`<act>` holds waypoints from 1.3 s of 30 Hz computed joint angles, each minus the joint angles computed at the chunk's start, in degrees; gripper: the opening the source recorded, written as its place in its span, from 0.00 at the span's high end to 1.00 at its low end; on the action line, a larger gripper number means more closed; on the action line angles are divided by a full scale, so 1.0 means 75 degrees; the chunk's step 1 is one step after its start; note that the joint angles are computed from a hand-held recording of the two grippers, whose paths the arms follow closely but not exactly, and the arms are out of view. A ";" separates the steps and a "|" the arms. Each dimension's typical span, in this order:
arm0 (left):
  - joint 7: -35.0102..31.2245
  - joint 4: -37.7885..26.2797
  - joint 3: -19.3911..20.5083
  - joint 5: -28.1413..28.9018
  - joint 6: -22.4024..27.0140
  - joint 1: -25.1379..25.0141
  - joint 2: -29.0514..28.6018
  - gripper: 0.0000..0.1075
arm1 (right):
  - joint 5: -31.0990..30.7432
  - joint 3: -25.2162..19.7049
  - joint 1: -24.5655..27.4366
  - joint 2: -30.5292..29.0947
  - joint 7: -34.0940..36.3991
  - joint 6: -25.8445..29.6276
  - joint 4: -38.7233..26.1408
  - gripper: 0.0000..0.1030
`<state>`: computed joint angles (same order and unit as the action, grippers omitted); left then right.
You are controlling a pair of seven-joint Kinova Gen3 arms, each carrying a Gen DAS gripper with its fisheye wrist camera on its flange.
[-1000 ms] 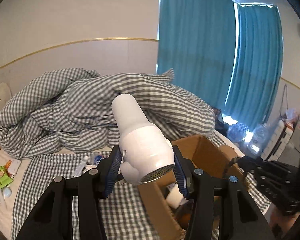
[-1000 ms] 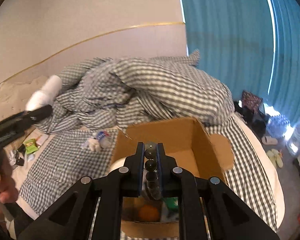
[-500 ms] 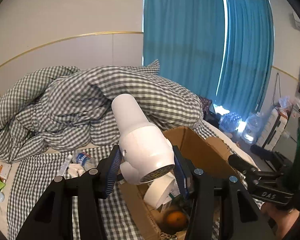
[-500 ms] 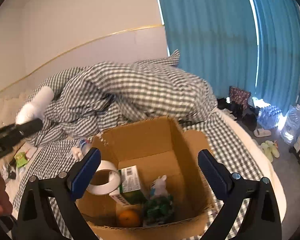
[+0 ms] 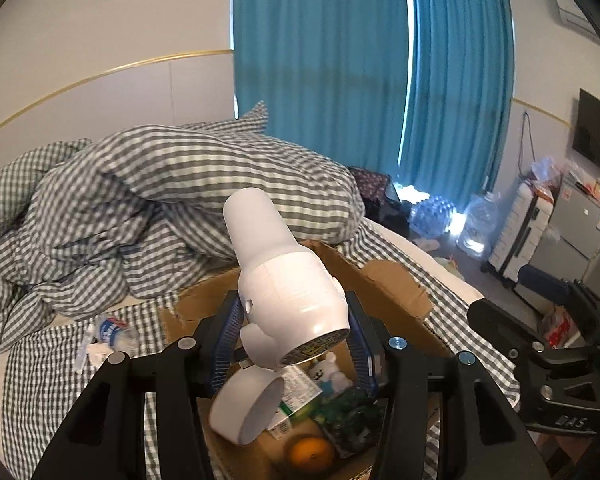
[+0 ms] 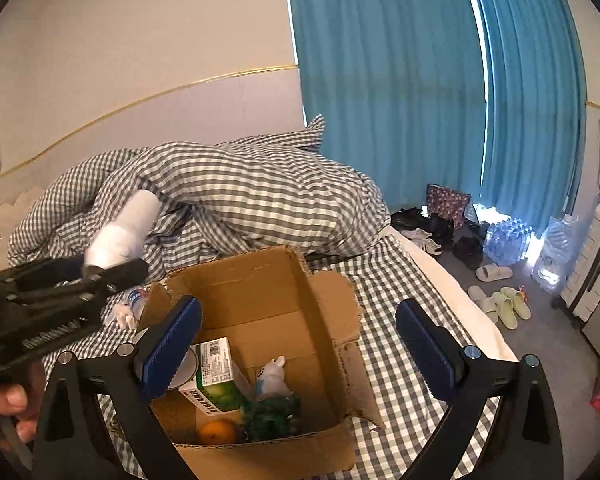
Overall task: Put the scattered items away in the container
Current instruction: 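Open the left gripper to drop the hair dryer while the right releases the beads, then move both grippers back toward the toothpaste tube and toothpick canister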
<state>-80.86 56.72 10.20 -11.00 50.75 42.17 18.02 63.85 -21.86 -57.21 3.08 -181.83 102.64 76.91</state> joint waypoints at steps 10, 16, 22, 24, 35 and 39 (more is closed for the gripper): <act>-0.0264 -0.0253 -0.0062 -0.0001 0.0107 0.0171 0.0210 0.30 | 0.0096 -0.0027 -0.0086 0.0026 -0.0042 0.0209 -0.0070 0.05; -0.0189 -0.0040 -0.0082 -0.0083 -0.0119 0.0055 0.0012 0.25 | 0.0190 0.0012 -0.0202 0.0156 0.0011 0.0205 -0.0227 0.05; -0.0126 0.0133 -0.0080 -0.0081 -0.0170 -0.0131 -0.0153 0.21 | 0.0353 0.0152 -0.0422 0.0331 0.0217 0.0227 -0.0502 0.05; -0.0147 0.0249 -0.0064 -0.0038 -0.0223 -0.0247 -0.0253 0.20 | 0.0434 0.0210 -0.0513 0.0428 0.0307 0.0238 -0.0650 0.05; -0.0231 0.1066 -0.0104 0.0308 -0.0499 -0.1382 -0.1005 0.11 | 0.0801 0.1003 -0.1215 0.1323 0.1189 -0.0131 -0.2023 0.00; -0.0391 0.1439 -0.0155 0.0626 -0.0687 -0.2031 -0.1348 0.07 | 0.0837 0.1402 -0.1470 0.1834 0.1712 -0.0323 -0.2854 0.00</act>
<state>-83.79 67.51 9.04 -6.31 45.60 26.94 7.91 70.13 -11.35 -68.24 16.83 -168.99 100.22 55.51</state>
